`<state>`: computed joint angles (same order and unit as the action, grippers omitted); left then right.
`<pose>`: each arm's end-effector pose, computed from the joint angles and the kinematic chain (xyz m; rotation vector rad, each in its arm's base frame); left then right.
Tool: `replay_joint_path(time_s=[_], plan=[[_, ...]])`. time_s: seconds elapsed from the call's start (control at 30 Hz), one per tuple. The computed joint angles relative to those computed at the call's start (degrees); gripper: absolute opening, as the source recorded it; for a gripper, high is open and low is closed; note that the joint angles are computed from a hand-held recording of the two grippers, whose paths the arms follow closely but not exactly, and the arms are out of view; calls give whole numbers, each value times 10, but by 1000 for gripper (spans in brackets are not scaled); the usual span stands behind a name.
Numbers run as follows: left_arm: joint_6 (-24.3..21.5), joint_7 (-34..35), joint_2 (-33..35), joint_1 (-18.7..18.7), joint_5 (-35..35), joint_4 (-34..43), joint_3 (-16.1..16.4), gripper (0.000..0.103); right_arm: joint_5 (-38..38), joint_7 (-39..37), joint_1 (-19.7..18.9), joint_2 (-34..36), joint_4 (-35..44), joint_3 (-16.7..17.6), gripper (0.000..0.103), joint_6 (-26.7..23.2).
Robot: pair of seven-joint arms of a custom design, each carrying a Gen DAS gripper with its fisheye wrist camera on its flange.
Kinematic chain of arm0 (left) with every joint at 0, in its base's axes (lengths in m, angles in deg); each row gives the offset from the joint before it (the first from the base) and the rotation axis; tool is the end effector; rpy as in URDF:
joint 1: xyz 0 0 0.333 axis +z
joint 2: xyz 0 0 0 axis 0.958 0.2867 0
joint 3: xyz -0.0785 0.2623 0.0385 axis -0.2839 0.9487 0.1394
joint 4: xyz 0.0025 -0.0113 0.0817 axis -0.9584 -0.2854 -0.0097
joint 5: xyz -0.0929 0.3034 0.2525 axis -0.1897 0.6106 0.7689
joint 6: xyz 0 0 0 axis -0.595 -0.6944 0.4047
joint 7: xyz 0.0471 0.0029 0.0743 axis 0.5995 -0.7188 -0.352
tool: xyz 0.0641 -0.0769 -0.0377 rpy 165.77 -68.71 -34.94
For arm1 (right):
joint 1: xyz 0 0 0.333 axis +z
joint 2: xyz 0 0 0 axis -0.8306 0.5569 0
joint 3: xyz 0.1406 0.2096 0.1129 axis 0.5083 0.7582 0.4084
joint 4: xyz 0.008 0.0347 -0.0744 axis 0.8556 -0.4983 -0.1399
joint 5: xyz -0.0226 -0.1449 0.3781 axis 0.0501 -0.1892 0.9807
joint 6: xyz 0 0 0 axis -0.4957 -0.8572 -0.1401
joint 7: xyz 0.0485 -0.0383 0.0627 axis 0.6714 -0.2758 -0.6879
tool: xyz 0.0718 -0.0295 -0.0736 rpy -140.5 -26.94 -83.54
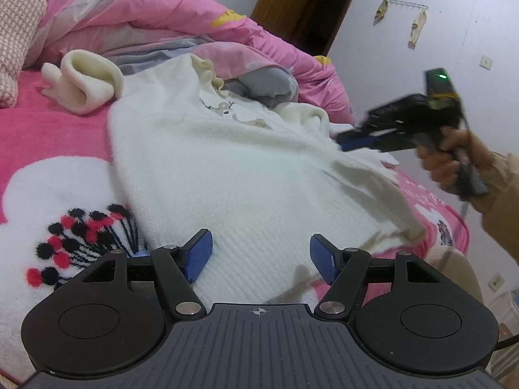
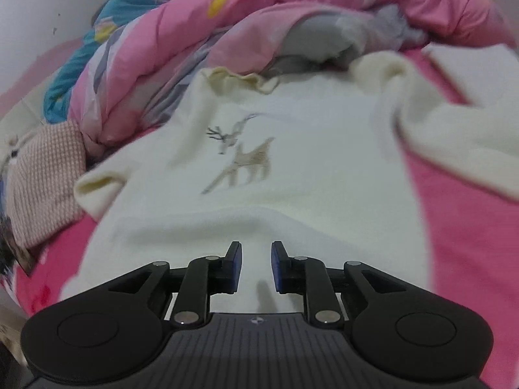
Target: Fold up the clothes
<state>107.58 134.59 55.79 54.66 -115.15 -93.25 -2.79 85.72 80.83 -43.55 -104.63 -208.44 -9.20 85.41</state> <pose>0.4504 -0.1802 0.5190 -1.1705 2.3495 -1.6639 0.4227 0.0909 0.6223 -1.4399 1.9591 -0.4317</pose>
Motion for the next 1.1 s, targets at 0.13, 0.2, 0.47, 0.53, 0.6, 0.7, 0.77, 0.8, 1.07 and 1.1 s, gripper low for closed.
replay_joint_path(time_s=[0.13, 0.2, 0.47, 0.53, 0.6, 0.7, 0.77, 0.8, 1.07, 1.1], plan=[[4, -2, 0, 0, 7, 1, -3, 68, -13, 0, -23, 27, 14, -11, 21, -21], [12, 2, -1, -2, 9, -1, -6, 68, -1, -10, -26, 57, 17, -27, 21, -10], [22, 9, -2, -8, 13, -4, -4, 68, -29, 46, -85, 156, 54, -20, 13, 86], [22, 9, -2, -9, 13, -4, -3, 68, -12, 43, -80, 147, 49, -29, 16, 88], [21, 10, -1, -10, 10, -2, -2, 69, -37, 36, -81, 105, 24, -15, 17, 81], [16, 12, 3, -10, 5, 1, -1, 71, -27, 18, -57, 15, -33, -15, 18, 64], [14, 13, 4, -10, 3, 3, -1, 72, -25, 11, -42, -50, -75, -8, 22, 48], [13, 14, 4, -9, 2, 3, -1, 73, -29, 11, -38, -82, -94, 1, 25, 35], [56, 15, -15, -11, 26, -9, -23, 73, -55, 78, 1, -283, -199, 65, 29, -57], [73, 24, -21, -16, 33, -14, -28, 75, -59, 89, 6, -301, -208, 72, 29, -63]])
